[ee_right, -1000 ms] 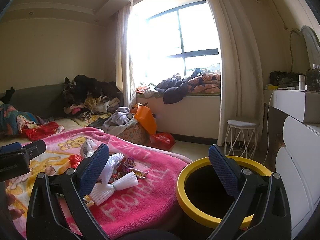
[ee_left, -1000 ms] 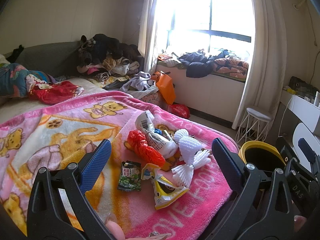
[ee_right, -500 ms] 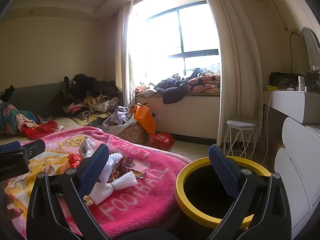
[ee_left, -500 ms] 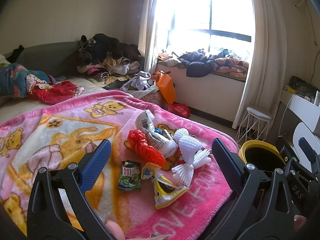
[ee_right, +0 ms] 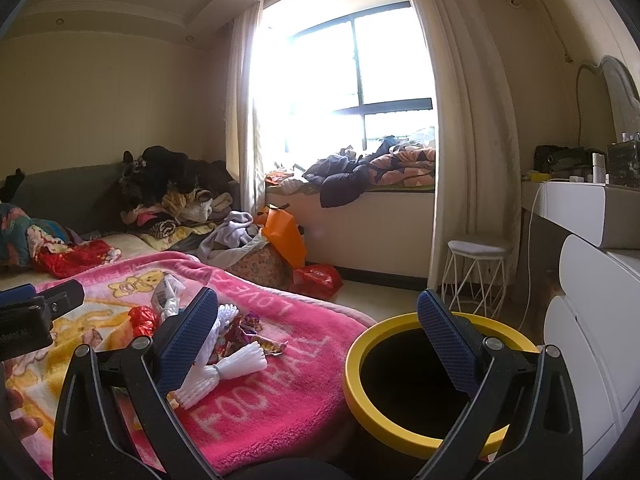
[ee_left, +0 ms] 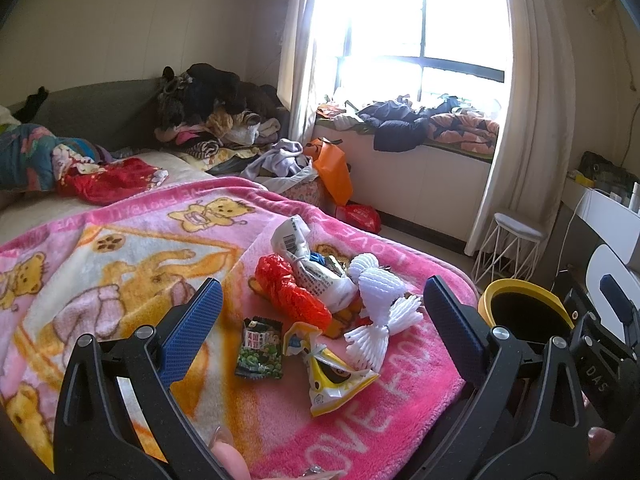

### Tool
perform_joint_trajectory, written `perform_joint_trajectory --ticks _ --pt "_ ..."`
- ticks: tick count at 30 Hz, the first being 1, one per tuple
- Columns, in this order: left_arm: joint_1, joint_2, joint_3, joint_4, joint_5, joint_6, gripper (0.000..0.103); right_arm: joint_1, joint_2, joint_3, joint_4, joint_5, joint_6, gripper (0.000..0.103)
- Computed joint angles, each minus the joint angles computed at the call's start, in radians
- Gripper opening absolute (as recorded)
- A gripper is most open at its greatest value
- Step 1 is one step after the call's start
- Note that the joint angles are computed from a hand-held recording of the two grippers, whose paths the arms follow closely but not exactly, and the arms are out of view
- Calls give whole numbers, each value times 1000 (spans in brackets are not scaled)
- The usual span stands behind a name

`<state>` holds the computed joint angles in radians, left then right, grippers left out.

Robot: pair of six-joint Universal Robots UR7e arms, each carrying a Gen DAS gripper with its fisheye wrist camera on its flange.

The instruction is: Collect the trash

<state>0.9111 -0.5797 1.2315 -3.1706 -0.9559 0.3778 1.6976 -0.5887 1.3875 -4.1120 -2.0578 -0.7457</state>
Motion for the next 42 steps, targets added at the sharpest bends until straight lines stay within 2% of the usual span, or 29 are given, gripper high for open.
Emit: perform_joint_trajectory --ticks 11,18,23,30,39,42 --pt "-1 -7 11 15 -1 -5 92 -1 5 -8 8 -2 2 97" --pt "10 -16 9 66 1 -42 92 -2 -1 3 48 23 12 97" --pt "21 -9 -21 92 12 -49 92 -2 -12 3 152 64 33 97" --pt "42 7 -85 142 64 -87 92 7 21 -76 310 77 21 97" --pt "78 66 -249 197 107 -118 92 15 68 -201 523 78 66 97" --pt "90 97 -323 239 96 -137 92 16 95 -260 572 70 71 97"
